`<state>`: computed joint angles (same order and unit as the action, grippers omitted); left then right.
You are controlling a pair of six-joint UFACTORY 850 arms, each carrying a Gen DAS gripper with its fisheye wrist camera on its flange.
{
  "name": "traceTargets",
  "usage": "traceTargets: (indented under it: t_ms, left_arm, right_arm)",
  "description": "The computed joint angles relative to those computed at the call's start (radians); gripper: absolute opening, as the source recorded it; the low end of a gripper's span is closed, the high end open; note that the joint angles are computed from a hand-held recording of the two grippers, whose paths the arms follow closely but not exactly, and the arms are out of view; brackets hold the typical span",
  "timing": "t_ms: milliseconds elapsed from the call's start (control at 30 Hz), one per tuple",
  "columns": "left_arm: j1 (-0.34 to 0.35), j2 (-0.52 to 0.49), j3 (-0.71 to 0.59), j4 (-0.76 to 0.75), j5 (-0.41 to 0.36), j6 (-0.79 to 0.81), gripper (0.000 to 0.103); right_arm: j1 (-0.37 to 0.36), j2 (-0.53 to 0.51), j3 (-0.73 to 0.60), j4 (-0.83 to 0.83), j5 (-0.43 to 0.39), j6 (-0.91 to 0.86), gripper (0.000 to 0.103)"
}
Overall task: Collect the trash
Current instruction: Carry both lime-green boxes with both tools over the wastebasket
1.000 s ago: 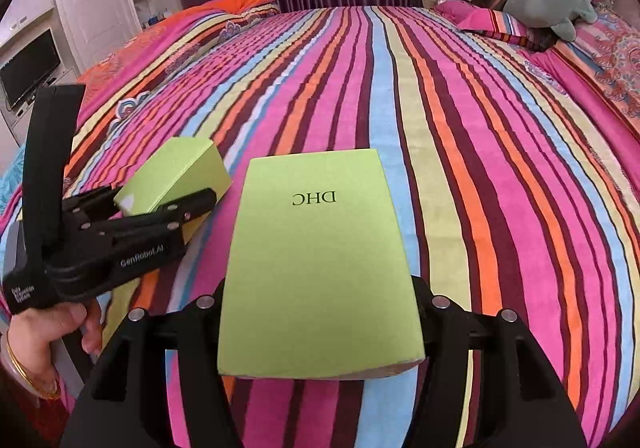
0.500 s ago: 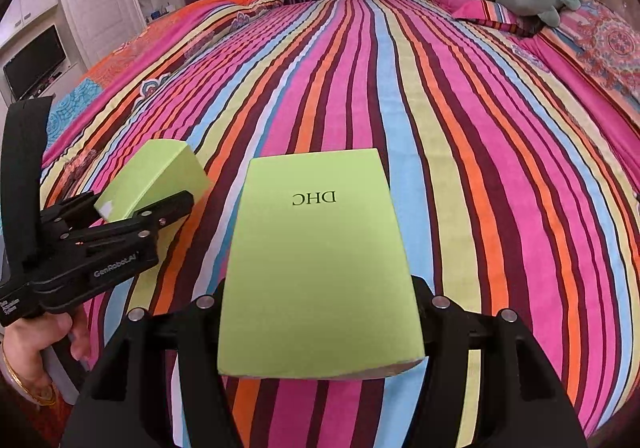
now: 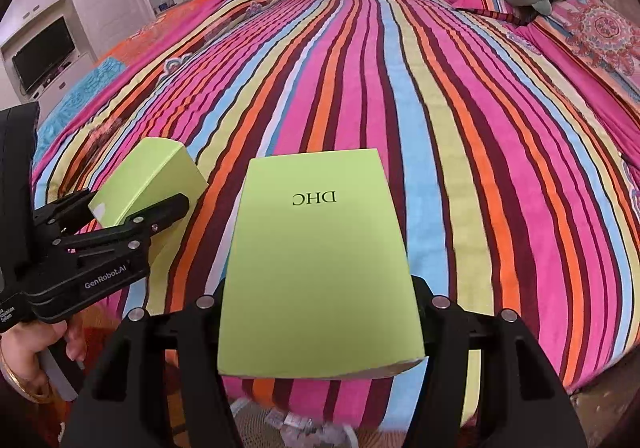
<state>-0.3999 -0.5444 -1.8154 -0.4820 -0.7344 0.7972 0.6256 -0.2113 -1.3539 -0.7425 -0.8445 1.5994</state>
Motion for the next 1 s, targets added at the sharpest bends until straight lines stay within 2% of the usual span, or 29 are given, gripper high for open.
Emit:
traceTargets:
  t_ms: [300,433,700,1000]
  left_arm:
    - [0.046,0.189,0.295,-0.046,0.008,0.136,0.057]
    - [0.070,0.241,0.384,-0.034,-0.016,0.122,0.057]
    - [0.086,0.296,0.519,0.080,-0.064,0.051,0.057]
    - [0.036,0.277,0.568,0.259,-0.116,-0.049,0.057]
  right_arm:
    - [0.099,0.004,0.026,0.059,-0.025,0.051,0.056]
    - [0.136,0.006,0.052,0.118,0.003,0.096,0.056]
    - [0.166,-0.005,0.085,0.270,0.048,0.112,0.056]
    - [0.136,-0.016,0.156,0.546,0.178,-0.001,0.056]
